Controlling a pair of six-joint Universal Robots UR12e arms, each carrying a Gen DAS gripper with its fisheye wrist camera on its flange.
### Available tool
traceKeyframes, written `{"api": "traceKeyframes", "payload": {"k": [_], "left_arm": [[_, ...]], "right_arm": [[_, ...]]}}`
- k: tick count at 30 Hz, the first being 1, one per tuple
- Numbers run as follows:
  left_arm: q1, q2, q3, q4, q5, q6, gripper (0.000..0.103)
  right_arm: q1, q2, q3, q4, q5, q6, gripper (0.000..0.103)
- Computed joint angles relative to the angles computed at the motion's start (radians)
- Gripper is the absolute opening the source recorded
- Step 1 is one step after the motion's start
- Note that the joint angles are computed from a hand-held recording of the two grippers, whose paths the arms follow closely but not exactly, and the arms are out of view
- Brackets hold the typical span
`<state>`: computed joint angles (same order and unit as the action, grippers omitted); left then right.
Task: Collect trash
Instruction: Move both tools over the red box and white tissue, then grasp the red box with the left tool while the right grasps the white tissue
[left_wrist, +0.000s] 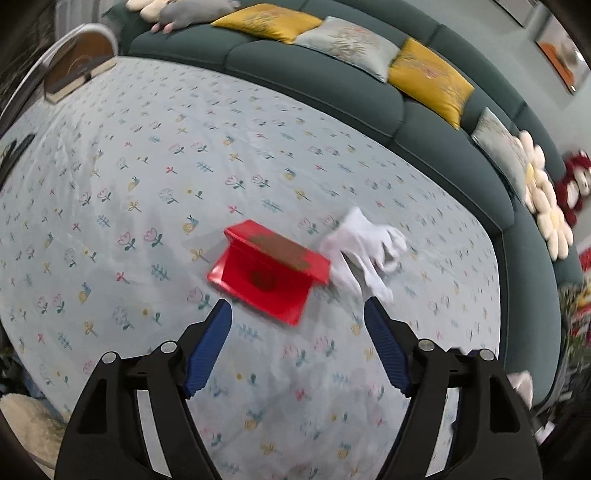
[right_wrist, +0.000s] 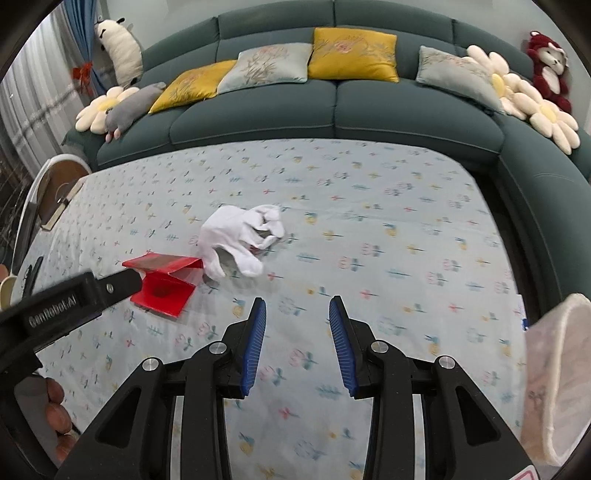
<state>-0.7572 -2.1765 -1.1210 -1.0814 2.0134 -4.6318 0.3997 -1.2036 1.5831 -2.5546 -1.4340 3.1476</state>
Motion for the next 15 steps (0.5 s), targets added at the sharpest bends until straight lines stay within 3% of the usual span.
{"api": "traceKeyframes", "payload": {"k": [8, 11, 15], "left_arm": [[0.047, -0.004, -0.016, -0.003, -0.063, -0.024, 0.070], [0.060, -0.004, -0.035, 0.014, -0.099, -0.044, 0.068], [0.065, -0.008, -0.049, 0.043, -0.121, -0.024, 0.055]], "right_arm": [[0.019, 0.080, -0.094, 0.050, 0.021, 0.005, 0.035], [0.028, 0.110, -0.128, 0.067, 0.016, -0.005, 0.041], [0.034, 0.137, -0.155, 0.093, 0.025, -0.013, 0.041]]}}
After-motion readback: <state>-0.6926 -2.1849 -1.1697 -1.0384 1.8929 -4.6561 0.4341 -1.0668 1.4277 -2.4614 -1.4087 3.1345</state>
